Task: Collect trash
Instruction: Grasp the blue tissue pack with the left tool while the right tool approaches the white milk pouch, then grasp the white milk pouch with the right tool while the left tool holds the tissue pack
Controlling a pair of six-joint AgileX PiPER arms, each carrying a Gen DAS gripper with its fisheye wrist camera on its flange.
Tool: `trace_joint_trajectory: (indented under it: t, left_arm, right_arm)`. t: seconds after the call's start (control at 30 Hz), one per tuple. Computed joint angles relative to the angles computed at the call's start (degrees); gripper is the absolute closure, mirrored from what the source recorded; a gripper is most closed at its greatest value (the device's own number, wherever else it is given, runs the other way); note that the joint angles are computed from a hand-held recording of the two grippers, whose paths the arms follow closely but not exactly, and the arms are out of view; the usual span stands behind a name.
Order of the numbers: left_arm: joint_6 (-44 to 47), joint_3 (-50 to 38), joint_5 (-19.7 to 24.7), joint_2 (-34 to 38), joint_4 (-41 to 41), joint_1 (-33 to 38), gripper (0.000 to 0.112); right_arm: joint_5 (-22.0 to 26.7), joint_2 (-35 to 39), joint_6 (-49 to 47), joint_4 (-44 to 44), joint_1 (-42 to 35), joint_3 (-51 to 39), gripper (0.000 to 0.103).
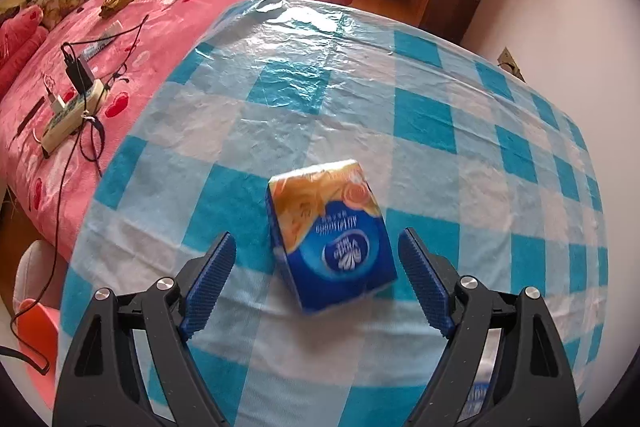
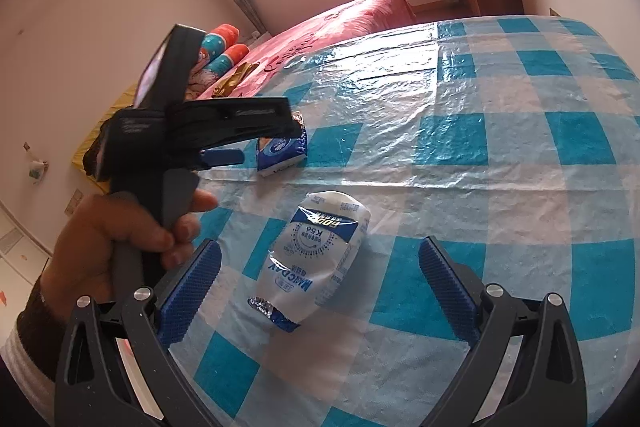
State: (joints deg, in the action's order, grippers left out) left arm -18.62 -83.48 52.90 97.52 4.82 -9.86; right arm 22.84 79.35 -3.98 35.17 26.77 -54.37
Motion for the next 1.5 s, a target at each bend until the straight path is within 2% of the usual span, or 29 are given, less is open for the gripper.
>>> trace_joint_trajectory:
  t: [0.37,0.53,0.6,0.7,0.77,0.8,1.0,1.13,1.4,1.5]
  left_arm:
    - [-3.3,-2.1,-0.5,2.8,3.5,-1.0,0.028]
    - [-7.0,-0.4,-1.6,2.5,9.2,-3.4,0.03]
    - [-8.8,0.7,-2.4,2.1,11.6,-4.3,0.034]
    - [-8.7,2.2,-4.1,1.1,12.0,-4.4,0.043]
    - [-8.6,2.5,-4.5,0.8,12.1,-4.4,0.047]
    - [-8.3,2.5,-4.5,0.7,11.9,-4.3,0.049]
    - [-6.2,3.6,-5.4,-0.3,10.1,-3.1,0.055]
    - [-4.1,4.6,-6.1,-1.3,7.6,-1.9,0.059]
    - [0.1,7.7,-8.2,-4.3,3.5,0.2,0.065]
    - [1.6,8.8,-8.9,-5.6,2.4,1.0,0.065]
  right_arm:
    - [1.3,1.5,-7.8,7.8,-2.4,-0.4,0.006]
    - [1.2,1.8,-7.1,6.6,-1.9,-0.8,0.006]
    - [1.2,2.1,-6.4,5.7,-1.4,-1.2,0.006]
    - [0.8,2.6,-4.5,3.5,-0.4,-1.7,0.008]
    - [0.7,3.1,-2.8,1.3,0.2,-2.1,0.019]
    - [0.9,3.5,-1.4,-0.3,0.7,-2.6,0.02]
    - [0.8,5.5,5.7,-8.6,3.1,-4.5,0.02]
    - [1.0,6.7,4.5,-7.7,3.4,-5.5,0.02]
    - [2.2,9.3,16.7,-22.4,6.7,-9.6,0.02]
    - [2.3,10.5,18.6,-24.4,7.4,-10.9,0.02]
